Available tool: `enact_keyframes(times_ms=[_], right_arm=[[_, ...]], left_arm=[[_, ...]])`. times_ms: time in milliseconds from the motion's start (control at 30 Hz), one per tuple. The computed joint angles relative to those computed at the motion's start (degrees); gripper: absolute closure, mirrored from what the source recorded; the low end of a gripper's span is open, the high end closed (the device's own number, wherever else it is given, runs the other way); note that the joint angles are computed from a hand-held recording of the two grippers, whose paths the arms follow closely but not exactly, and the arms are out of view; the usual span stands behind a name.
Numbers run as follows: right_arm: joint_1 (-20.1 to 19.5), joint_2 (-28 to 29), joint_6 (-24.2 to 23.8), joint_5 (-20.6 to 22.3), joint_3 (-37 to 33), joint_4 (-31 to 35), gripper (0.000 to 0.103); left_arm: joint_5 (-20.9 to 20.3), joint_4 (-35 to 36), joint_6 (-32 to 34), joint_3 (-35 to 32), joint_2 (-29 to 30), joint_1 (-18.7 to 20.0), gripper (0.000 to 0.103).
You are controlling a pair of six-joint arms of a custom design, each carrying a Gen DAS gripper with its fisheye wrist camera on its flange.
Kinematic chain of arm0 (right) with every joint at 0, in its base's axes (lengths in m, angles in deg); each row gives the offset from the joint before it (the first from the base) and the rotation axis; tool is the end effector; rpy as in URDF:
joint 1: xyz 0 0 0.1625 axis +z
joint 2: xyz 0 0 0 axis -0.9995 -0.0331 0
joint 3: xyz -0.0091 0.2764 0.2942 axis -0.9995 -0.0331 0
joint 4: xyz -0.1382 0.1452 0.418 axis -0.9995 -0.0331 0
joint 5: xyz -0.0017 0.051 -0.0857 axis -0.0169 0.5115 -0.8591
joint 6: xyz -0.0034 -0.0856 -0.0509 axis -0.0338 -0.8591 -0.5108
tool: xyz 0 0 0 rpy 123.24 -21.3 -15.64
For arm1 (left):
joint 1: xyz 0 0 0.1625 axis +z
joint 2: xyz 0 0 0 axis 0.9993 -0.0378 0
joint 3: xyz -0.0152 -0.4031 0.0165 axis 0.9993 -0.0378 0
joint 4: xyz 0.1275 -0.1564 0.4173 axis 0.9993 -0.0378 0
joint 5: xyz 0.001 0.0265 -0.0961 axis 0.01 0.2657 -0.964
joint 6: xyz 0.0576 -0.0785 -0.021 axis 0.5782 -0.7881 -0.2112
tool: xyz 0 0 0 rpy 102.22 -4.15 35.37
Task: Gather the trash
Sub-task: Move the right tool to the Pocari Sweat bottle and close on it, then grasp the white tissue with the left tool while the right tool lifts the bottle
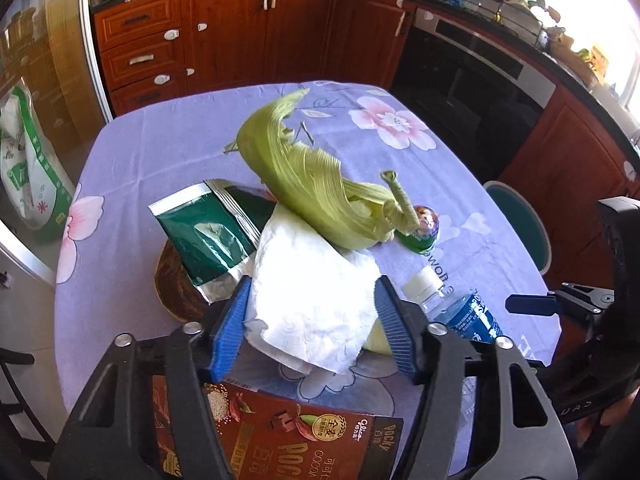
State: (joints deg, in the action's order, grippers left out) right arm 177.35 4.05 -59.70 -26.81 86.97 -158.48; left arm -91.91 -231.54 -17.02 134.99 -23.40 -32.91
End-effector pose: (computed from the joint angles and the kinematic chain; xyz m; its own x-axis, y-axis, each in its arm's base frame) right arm 0.0831 -0.8249 0.2030 -0.7805 -0.4751 0.4063 -0.4834 0.8708 0.0896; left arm -0.2923 -0.7824 0.0073 -0.7941 -0.1104 -0.5977 0.2758 0.8109 -0.5161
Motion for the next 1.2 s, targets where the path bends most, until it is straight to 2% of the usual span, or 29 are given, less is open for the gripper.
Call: enact_keyframes(times_ms=[33,100,133,167,367,400,467,500,533,633,767,800,867,900,933,1000,1200], right_arm=[[-0.01,0.13,0.13,0.09,-0.07,0.41,0.014],[0.01,0.34,0.43,0.18,-0.12,1.08,0.014],[-0.01,0.35,0.5,0.43,-0.07,1.3,0.014],[-0.06,0.37,0.5,0.7,-0.1,1.53,0.014],[-0.04,0.76,-0.26,1.34,-0.3,1.95,0.015],[-0.07,0.79,-0.46,1.38,-0.22,1.63,0.02],[0.0,0.77,-0.8,0.86,0.29,0.72,0.029],[0.0,0.85,-1.01,0.42,0.36,0.14,0.038],[-0.06,0.84,-1.17,0.22,0.47,-0.3,0.04],[-0.44,0.77,-0.72,1.3,0.28,0.17,0.04],[-0.71,1.0,0.2,1.91,-0.55,1.7,0.04],[-0.81,1.01,0.31,2.11,-0.69,1.96,0.04],[-1.13,1.16,1.3,2.34,-1.28,3.75,0.039],[-1.31,1.19,1.61,2.53,-1.47,4.29,0.039],[-1.41,1.1,1.59,2.61,-1.31,4.41,0.039],[-1.38,0.4,0.27,2.39,0.01,2.74,0.04],[-1.35,-2.0,-1.99,3.81,2.74,-0.12,0.041]], left_arm=[[-0.38,0.22,-0.27,0.01,0.06,0.06,0.065],[-0.64,0.45,-0.1,0.07,0.27,-0.08,0.083],[-1.2,0.26,0.34,0.19,0.31,-0.16,0.09],[-2.22,0.07,1.05,0.33,0.3,-0.19,0.092],[-2.91,3.0,-1.89,-0.25,0.69,0.19,0.091],[-2.97,3.14,-2.76,0.05,0.43,0.35,0.09],[-2.15,4.07,-4.58,0.41,0.17,0.5,0.08],[-1.53,4.15,-4.99,0.57,0.13,0.51,0.069],[-1.05,4.23,-5.25,0.61,0.16,0.49,0.061],[-0.77,4.42,-5.0,-0.2,0.79,0.46,0.053],[-0.36,6.51,-5.4,-2.32,2.33,0.45,0.052],[-0.09,6.4,-5.33,-2.54,2.64,0.36,0.053],[0.39,7.01,-5.02,-2.98,3.14,0.06,0.073],[0.08,7.33,-4.83,-3.07,3.21,-0.04,0.089],[-0.02,7.24,-4.63,-2.91,3.22,-0.24,0.097],[1.51,6.84,-4.34,-2.26,3.11,-1.02,0.099],[0.58,2.67,-4.06,3.09,-0.71,-3.15,0.099]])
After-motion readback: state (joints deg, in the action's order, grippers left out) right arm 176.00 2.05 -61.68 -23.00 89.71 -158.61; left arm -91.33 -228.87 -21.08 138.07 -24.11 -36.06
